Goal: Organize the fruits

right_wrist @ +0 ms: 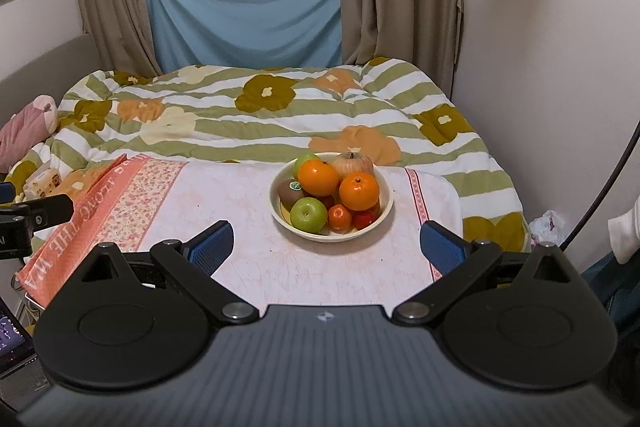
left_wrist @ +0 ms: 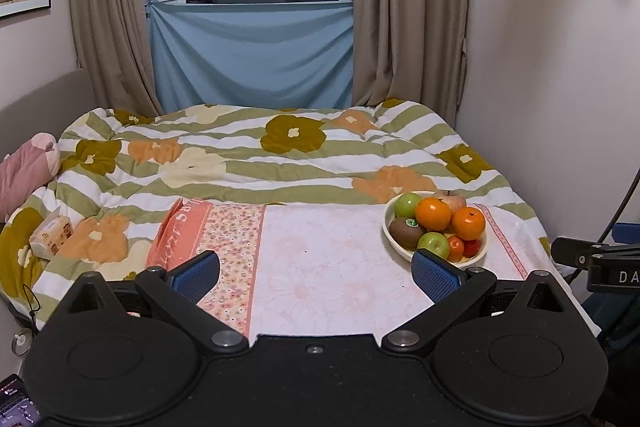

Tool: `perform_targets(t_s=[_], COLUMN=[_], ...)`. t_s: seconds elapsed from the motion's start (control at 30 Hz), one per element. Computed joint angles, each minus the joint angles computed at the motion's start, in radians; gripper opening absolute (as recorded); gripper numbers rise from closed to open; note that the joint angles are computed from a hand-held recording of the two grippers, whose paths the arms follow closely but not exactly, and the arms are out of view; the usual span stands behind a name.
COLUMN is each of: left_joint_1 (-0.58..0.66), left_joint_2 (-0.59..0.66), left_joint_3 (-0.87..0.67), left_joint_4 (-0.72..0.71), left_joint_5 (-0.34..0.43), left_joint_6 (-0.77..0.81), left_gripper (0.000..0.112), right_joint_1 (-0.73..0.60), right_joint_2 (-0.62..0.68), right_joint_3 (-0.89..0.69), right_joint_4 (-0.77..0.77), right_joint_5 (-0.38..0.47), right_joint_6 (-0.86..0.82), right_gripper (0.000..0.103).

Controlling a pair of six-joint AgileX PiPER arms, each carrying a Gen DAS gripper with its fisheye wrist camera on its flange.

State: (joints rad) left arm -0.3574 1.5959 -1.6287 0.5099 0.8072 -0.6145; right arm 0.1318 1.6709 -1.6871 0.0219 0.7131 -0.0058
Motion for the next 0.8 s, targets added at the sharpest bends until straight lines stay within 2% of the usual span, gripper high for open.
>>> perform_targets(t_s=[0.8], left_joint_1=[-0.019], left_joint_2=[-0.003], left_joint_3=[0.006], left_joint_4=[-0.004], left_joint_5=[0.011], left_joint_6=[-0.014], left_gripper=[0.103], right_joint_1=[-0.013], right_joint_2=[-0.007], right_joint_3=[0.043], right_joint_4=[0.023], right_joint_5=[-0.017], right_joint_6=[-0.029], right_gripper=[0.103])
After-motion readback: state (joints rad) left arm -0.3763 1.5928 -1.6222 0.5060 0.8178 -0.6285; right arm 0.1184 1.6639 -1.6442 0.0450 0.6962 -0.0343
